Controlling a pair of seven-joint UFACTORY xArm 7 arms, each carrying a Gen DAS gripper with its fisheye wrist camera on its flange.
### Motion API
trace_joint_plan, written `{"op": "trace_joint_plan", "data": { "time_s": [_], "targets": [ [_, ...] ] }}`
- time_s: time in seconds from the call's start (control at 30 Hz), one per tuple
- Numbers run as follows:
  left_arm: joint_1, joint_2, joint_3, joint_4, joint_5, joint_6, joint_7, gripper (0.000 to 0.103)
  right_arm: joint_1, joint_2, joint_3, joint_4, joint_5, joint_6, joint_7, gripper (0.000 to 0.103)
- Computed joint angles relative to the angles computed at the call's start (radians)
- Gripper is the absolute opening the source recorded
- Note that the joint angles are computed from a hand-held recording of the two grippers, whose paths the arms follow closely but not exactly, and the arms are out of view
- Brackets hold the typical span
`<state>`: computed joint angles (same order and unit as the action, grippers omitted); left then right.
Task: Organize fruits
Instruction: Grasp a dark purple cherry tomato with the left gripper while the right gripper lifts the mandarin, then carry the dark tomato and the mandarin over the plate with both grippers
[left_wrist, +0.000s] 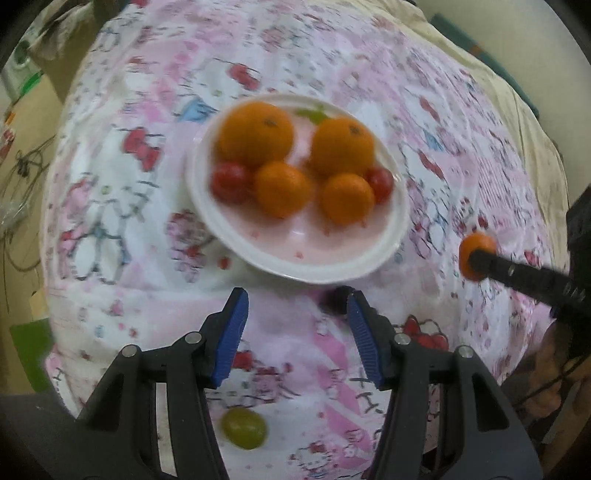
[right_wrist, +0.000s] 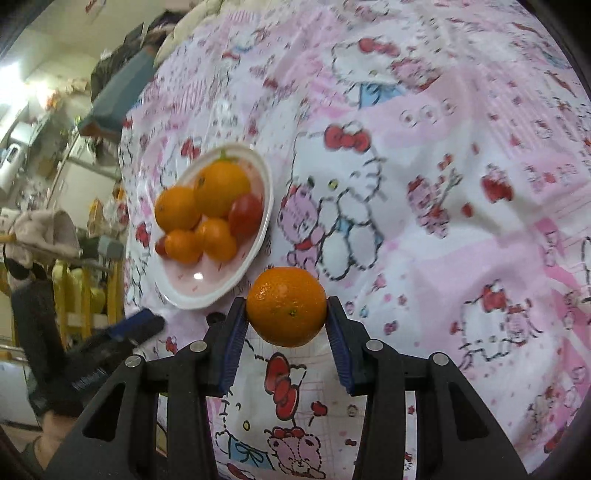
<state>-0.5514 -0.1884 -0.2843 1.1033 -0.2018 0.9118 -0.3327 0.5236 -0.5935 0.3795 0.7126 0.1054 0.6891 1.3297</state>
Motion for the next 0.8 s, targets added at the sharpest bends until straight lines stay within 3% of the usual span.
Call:
{"op": "trace_joint_plan", "data": {
  "time_s": [0.17,0.37,0.47,0.57,0.8],
  "targets": [
    [-0.029,0.069,-0.017,0.044,-0.046,0.015,-0.009,0.05,-0.008,-0.024,0.0,-0.016,-0.002,-0.009,0.018,0.044],
    [-0.049,0.149,-0.028,0.086,-0.017,-0.007,-0.068,0.045,-0.005,-0.038,-0.003,-0.028,0.003,-0.013,0.019,0.044],
    [-0.052,0.173,-0.025,0.099,-0.003,0.014,-0.092,0.028,-0.006,-0.044,-0.005,-0.032,0.006,-0.015,0.021,0.044],
    [-0.052,0.168,-0.02,0.096,0.006,0.02,-0.104,0.02,-0.007,-0.043,-0.006,-0.032,0.008,-0.018,0.02,0.044],
    [-0.051,0.129,-0.017,0.07,-0.013,0.03,-0.059,0.02,-0.011,-0.029,-0.002,-0.018,0.002,-0.018,0.016,0.044]
  ]
}}
